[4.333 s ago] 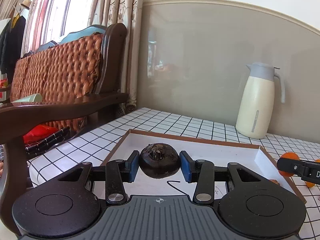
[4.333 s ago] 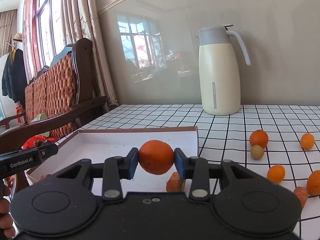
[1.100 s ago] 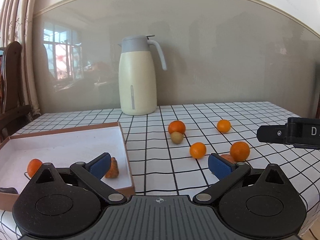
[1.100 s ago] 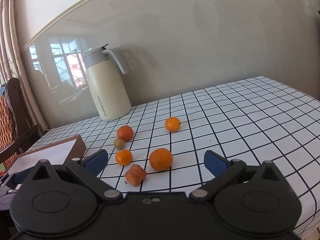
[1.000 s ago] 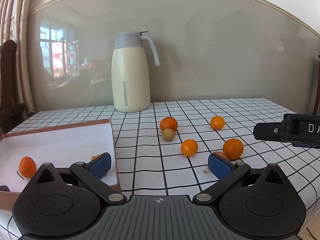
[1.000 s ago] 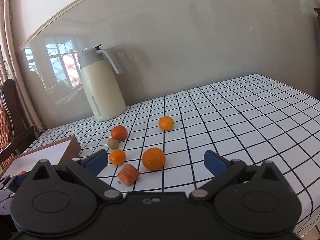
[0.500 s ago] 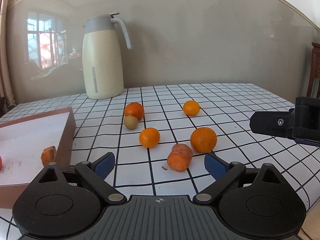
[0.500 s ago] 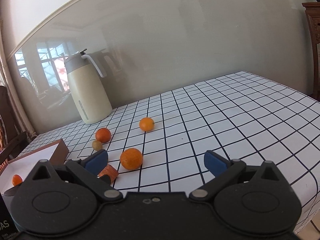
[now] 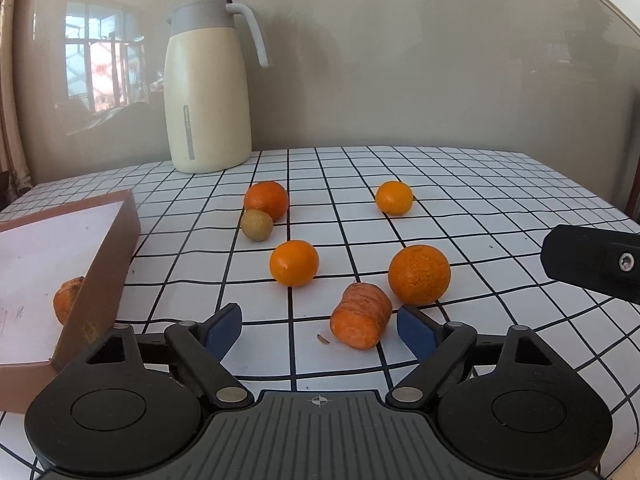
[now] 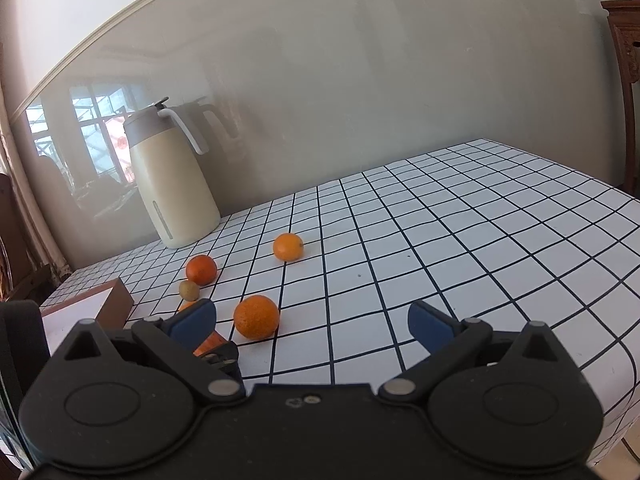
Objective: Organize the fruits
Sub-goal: 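Move both open tools from the box toward the fruits on the table, then close the left tool on the carrot chunk while the right tool approaches a large orange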
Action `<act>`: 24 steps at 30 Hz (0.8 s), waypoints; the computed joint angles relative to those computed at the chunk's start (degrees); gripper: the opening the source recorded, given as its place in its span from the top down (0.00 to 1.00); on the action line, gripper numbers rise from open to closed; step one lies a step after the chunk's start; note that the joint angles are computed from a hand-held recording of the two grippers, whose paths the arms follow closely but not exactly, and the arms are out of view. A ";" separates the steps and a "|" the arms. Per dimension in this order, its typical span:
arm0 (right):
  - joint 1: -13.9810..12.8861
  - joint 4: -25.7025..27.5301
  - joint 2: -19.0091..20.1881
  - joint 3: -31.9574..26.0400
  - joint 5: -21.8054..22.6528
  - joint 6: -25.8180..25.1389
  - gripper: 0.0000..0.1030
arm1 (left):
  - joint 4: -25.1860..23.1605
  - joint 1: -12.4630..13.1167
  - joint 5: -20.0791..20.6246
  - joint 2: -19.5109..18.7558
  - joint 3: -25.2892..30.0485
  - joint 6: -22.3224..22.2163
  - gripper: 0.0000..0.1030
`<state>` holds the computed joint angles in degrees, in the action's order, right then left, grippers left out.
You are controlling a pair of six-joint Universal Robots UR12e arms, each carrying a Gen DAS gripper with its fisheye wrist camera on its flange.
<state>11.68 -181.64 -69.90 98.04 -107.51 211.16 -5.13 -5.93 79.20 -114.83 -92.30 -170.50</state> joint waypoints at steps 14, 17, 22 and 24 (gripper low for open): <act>0.13 1.80 1.48 -2.10 2.10 -1.48 0.06 | 1.19 1.43 2.38 -0.35 0.05 -0.13 0.32; 0.09 2.02 1.70 -2.40 2.59 -1.34 0.06 | 1.84 1.49 2.31 -0.31 -0.24 0.48 0.34; -0.06 2.36 2.14 -2.97 2.93 -1.55 0.06 | 2.45 1.45 2.48 -0.41 -0.24 0.03 0.34; -0.13 2.82 2.28 -3.22 3.12 -1.78 0.06 | 2.83 1.49 2.13 -0.45 -0.24 -0.14 0.47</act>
